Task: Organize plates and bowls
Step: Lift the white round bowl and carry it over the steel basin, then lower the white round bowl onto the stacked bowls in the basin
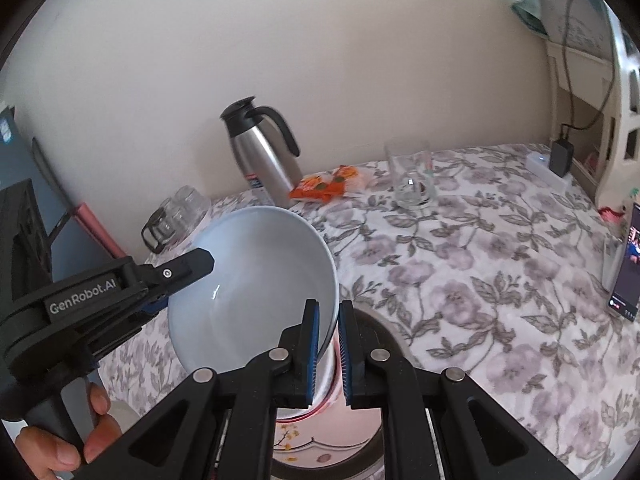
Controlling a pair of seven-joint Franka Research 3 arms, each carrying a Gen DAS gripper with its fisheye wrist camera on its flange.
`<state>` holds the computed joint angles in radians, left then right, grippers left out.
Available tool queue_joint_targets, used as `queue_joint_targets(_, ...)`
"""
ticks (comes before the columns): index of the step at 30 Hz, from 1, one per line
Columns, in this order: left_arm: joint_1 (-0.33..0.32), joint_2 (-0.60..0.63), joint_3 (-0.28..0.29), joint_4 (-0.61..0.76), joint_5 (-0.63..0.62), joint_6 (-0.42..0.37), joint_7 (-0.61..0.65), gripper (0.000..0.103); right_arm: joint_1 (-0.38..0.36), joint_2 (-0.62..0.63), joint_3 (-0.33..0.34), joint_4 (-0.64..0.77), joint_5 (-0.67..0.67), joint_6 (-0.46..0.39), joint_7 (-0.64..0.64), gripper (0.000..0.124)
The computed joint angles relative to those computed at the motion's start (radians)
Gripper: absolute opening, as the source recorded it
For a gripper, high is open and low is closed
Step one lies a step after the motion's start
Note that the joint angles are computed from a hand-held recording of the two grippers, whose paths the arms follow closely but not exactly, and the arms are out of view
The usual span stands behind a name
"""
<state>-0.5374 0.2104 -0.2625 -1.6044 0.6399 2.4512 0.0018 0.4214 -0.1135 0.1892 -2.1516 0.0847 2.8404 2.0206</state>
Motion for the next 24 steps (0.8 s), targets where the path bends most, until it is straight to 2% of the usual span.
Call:
queue_joint_targets(9, 0.043, -0.083, -0.011, -0.130, -0.021, 0.052, -0.035, 0.020, 0.026, 0.040, 0.009, 0.053, -0.030, -0.064, -0.006, 0.011)
queue_joint_targets(24, 0.080, -0.080, -0.023, -0.204, -0.134, 0.118, 0.015, 0.020, 0.055, 0.110, -0.012, 0.124, -0.071, -0.190, 0.003, 0.011)
